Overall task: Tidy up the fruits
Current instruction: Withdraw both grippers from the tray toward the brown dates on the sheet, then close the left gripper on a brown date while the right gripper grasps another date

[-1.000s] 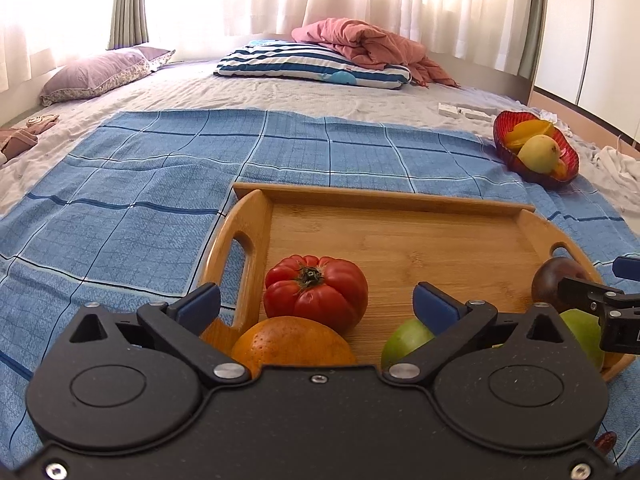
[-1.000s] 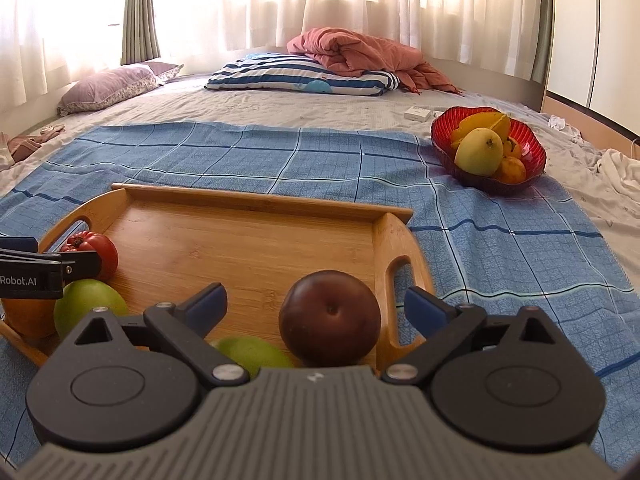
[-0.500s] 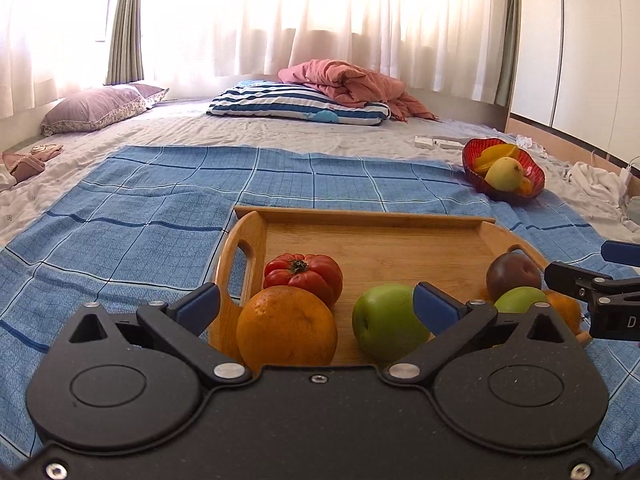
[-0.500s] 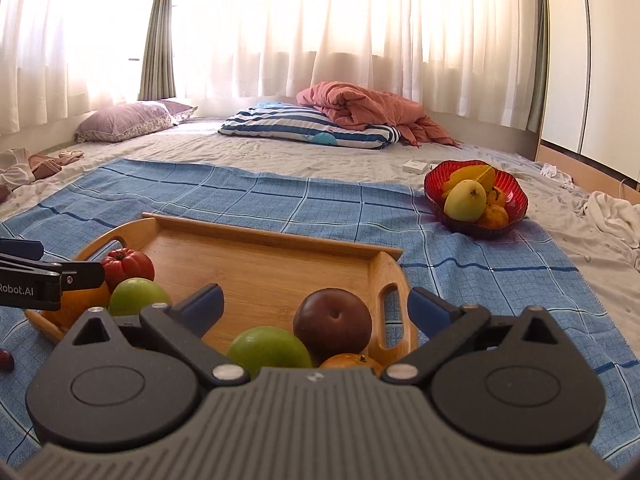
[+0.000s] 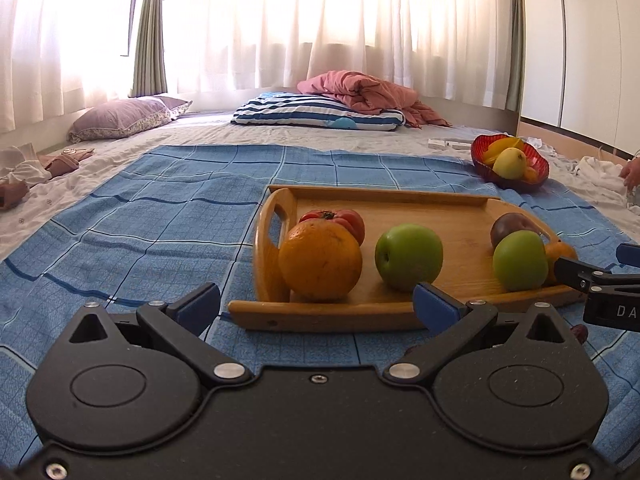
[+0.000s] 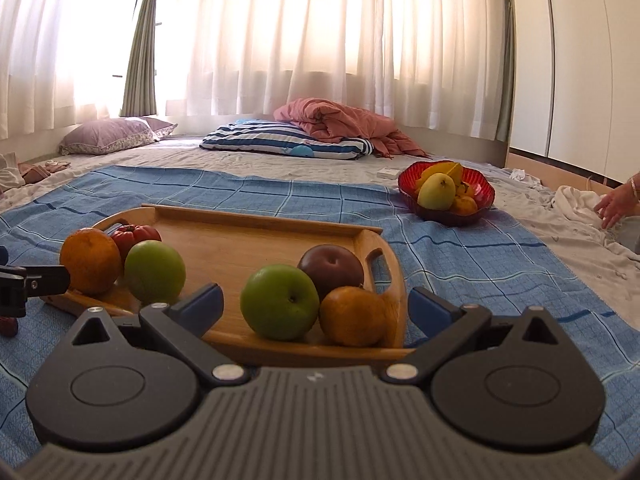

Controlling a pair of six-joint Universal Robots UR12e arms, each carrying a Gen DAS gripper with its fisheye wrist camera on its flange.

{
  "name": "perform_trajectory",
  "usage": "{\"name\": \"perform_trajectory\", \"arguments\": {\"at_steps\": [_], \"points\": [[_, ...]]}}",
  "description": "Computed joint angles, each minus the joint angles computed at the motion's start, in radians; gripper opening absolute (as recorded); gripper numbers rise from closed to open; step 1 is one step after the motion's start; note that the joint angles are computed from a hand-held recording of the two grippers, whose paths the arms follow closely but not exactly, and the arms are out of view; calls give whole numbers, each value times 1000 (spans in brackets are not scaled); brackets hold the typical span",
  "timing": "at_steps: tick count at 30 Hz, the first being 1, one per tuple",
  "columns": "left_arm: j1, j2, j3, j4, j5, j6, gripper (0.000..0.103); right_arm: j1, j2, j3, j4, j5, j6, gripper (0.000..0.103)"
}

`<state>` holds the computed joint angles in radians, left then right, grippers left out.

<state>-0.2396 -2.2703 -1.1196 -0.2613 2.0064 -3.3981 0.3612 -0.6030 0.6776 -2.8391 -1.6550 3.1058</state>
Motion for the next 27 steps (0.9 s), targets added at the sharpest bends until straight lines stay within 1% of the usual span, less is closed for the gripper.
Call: {"name": "perform_trajectory", "arguments": {"at_steps": [3,6,8,11,12,13,14,15,17,21,23,27], "points": [[-7,4,-27,41,34,31,103,2,-18,47,-22,-4,19,103],[-13,4,-43,55,70,58,102,5,-31,82,-30,-5,17,103],[-12,8,-53,48,68,51,101,7,-38,102,-39,-13,18,101],[-8,17,-72,37,57,19,95,9,-45,123,-45,-19,24,97],[-8,19,-75,31,61,11,90,9,-50,135,-48,-16,33,96],[-7,21,-78,23,61,4,85,8,-53,141,-46,-11,42,93],[-6,24,-82,16,57,0,77,8,-55,146,-44,-9,47,90],[-4,28,-87,8,50,-3,72,9,-57,151,-41,-8,51,88],[-6,30,-93,8,56,-2,69,9,-59,155,-32,-9,54,81],[-17,27,-95,8,120,-1,68,12,-63,165,-32,-21,50,73],[-21,26,-94,7,140,-7,68,14,-64,167,-29,-33,50,65],[-24,23,-86,-32,172,-44,68,15,-64,170,-20,-48,66,57]]}}
